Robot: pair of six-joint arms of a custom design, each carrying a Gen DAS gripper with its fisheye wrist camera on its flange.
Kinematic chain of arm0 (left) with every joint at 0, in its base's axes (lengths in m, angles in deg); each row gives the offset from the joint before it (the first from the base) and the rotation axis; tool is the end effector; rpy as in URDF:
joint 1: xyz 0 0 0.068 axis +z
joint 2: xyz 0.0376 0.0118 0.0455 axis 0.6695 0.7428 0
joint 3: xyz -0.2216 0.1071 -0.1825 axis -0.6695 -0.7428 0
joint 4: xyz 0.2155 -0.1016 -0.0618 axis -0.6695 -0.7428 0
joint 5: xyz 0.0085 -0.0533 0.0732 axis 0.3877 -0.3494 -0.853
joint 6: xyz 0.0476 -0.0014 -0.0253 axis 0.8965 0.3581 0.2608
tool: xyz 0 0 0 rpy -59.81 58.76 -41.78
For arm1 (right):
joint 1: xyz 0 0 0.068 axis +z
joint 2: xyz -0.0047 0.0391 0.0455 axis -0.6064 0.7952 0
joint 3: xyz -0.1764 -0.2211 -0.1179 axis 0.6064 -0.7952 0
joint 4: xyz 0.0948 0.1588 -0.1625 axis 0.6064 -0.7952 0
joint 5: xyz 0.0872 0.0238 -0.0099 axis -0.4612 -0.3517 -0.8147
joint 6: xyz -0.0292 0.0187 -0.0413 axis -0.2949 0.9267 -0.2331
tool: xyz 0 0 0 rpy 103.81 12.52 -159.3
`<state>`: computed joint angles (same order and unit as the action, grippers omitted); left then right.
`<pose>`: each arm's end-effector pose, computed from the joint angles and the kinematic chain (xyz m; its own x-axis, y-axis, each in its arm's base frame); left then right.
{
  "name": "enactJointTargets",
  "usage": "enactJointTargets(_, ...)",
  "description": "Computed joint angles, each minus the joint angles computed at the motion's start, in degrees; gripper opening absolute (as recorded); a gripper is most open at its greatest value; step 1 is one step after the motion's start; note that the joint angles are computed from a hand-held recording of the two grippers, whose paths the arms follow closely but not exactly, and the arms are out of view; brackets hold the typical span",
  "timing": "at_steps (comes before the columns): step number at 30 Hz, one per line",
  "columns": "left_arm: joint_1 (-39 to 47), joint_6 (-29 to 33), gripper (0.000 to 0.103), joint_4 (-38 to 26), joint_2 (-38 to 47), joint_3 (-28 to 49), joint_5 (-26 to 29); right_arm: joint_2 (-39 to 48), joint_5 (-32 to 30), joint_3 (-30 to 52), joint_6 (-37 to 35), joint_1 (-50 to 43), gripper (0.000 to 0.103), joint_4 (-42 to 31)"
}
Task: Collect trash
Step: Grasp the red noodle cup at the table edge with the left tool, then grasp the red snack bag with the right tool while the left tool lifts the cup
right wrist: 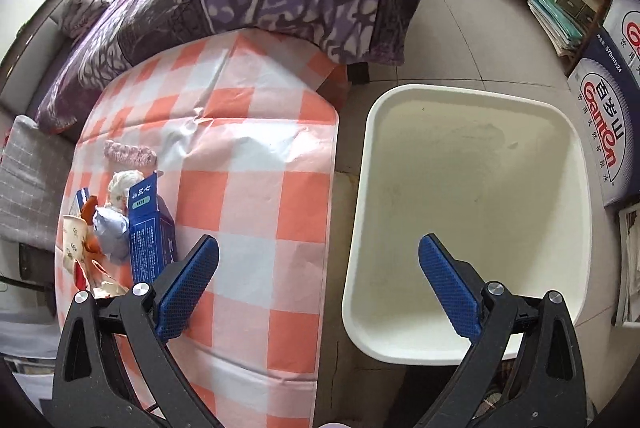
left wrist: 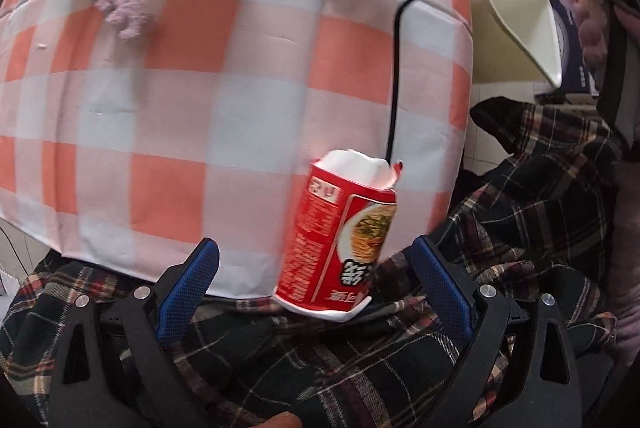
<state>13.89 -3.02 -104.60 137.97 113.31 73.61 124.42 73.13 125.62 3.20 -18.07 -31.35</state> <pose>0.2078 -0.1206 0.1483 -0.8934 0.4247 0.1468 0.3877 0.8937 -0.2259 0.2827 0.0942 0.1480 -0.7902 0.4959 -0.3601 0.4400 0.8681 0.2298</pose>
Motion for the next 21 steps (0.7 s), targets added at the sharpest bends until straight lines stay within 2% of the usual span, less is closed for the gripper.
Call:
enactJointTargets(5,-5.6,-4.1,0.093,5.9,4.4,-2.2,-3.4,-1.0,0.5,-0.8,-0.8,0.0,0.096,1.1)
enactJointTargets(7,-4.6,-3.6,0.057,6.9,4.5,-3.1,-3.1,-1.2,-0.3,-1.5,-1.5,-0.2,0.096,2.7)
enactJointTargets(8,-3.1,-3.3,0.055,6.9,4.8,-3.0,-2.6,-1.2,-0.4,-1.5,-1.9,-0.2,0.096,3.0)
enactJointTargets(11,2.4,-2.4,0.052,8.7,2.4,-4.2,-3.5,-0.3,-0.1,-0.3,-3.3,1.7,0.096,3.5)
enactJointTargets(15,13.8,-0.8,0.051,9.4,1.0,-2.7,-5.1,2.2,1.2,4.1,-7.7,7.0,0.096,2.5)
enactJointTargets(21,29.0,-4.7,0.051,9.8,-1.6,6.1,-5.2,7.1,1.9,12.8,-15.1,16.6,0.096,0.3)
